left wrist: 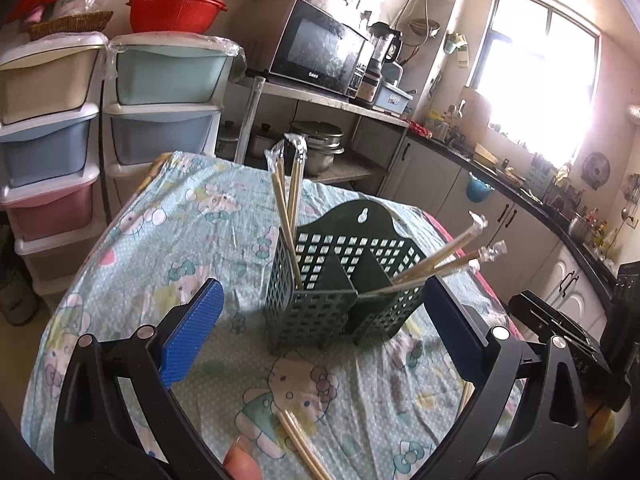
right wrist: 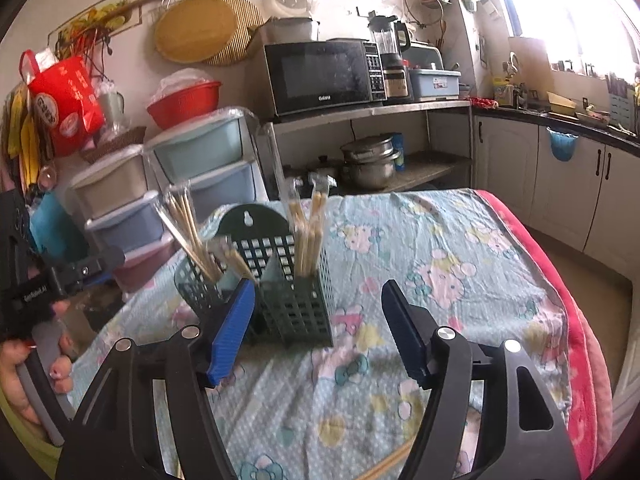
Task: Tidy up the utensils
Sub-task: 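Move both open grippers down to the chopsticks lying on the cloth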
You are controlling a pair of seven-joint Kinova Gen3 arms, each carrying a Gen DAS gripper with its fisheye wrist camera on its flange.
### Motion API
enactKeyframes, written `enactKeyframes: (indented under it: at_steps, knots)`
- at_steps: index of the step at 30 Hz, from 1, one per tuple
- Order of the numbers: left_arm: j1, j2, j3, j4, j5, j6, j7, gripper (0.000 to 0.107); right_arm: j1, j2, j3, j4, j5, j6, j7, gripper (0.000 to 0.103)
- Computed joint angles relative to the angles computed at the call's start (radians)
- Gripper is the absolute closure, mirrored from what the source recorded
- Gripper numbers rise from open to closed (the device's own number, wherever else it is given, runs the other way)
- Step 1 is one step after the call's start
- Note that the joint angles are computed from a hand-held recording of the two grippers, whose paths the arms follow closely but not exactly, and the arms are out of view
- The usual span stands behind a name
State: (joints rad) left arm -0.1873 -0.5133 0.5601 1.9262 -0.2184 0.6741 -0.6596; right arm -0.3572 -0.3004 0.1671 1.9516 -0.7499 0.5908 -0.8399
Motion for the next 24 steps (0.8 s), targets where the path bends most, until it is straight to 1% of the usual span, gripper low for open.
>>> enactKeyframes:
  at_steps: [14,18,22,24]
  knots:
    - [0.045,-0.001,-0.002,0.050,0.037,0.027,0.009,0.015,0.034,-0.028,-0.024,0.067,0.103,0.047,-0.046,0.038]
    - [0.078,0.006,-0.016,0.071,0.057,0.019,0.014,0.015,0.036,-0.033,-0.026,0.084,0.122,0.059,-0.060,0.038]
    - [0.097,0.015,-0.013,0.083,0.068,0.022,0.027,0.015,0.040,-0.035,-0.019,0.100,0.135,0.075,-0.062,0.038]
    - [0.123,0.022,-0.029,0.094,0.082,0.013,0.027,0.015,0.046,-0.031,-0.016,0.104,0.140,0.082,-0.064,0.038]
